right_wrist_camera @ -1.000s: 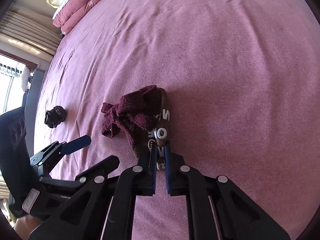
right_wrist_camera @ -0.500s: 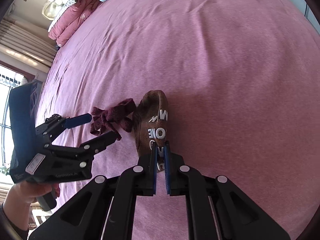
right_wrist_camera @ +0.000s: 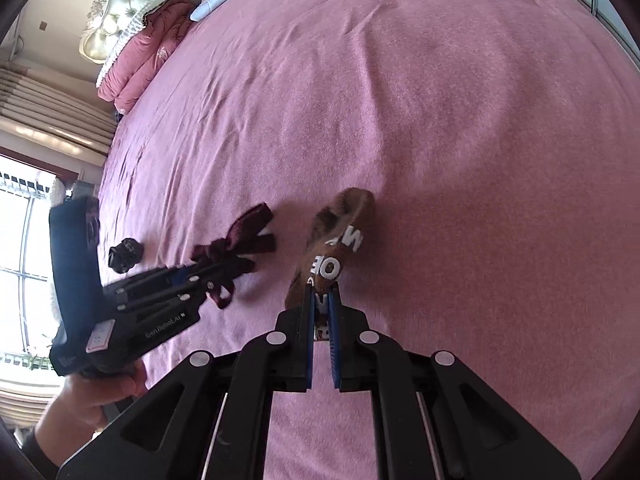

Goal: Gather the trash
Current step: 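Carry the ribbon and brown sock with both tools toward the yellow bin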

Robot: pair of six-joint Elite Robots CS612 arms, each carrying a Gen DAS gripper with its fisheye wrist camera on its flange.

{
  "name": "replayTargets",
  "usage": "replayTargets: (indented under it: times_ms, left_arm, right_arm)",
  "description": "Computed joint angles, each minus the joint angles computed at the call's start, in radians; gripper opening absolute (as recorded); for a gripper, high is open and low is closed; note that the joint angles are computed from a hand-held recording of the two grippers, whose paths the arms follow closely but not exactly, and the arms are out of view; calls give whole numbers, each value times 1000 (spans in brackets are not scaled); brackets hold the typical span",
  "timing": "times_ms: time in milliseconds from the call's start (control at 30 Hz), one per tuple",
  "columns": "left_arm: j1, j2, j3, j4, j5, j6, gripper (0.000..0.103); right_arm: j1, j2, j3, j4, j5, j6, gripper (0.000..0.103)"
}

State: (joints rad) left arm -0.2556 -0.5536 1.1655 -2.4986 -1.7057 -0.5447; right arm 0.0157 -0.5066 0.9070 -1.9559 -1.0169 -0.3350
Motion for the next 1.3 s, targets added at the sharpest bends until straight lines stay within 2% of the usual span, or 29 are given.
replayTargets:
  times_ms: [267, 467, 600, 700, 733, 867, 900, 1000, 1167, 1300]
  left_arm:
    - [-50, -76, 171, -167, -52, -201, 22]
    - [-120, -139, 268, -256, -47, -339, 22]
    - [-167, -164, 292, -272, -43, -412, 22]
    - [-206, -168, 282, -265, -49, -413, 22]
    - [-211, -183, 311, -278, -50, -405, 22]
    - [-257, -178, 269, -237, -50, -395, 22]
    - [-256, -187, 284, -242, -56, -384, 22]
    - [-279, -174, 240, -210, -59, -365, 22]
    - [-309, -127, 125, -134, -81, -318, 22]
    - [-330, -68, 3, -67, -101, -297, 22]
  right_arm:
    - [-35, -123, 191, -41, -10, -47, 7]
    - [-80, -215, 324, -72, -14, -68, 7]
    - [-120, -271, 403, -94, -15, -71, 7]
    - [-156, -307, 453, -115, -8, -67, 6]
    - [-170, -319, 470, -127, -7, -63, 6]
    - [-214, -348, 507, -153, -3, -43, 7]
    - [-227, -354, 515, -161, -4, -37, 7]
    - [-264, -367, 530, -180, 0, -24, 6]
    - [-316, -367, 523, -207, 1, 13, 7]
    - [-353, -349, 494, -217, 6, 31, 7]
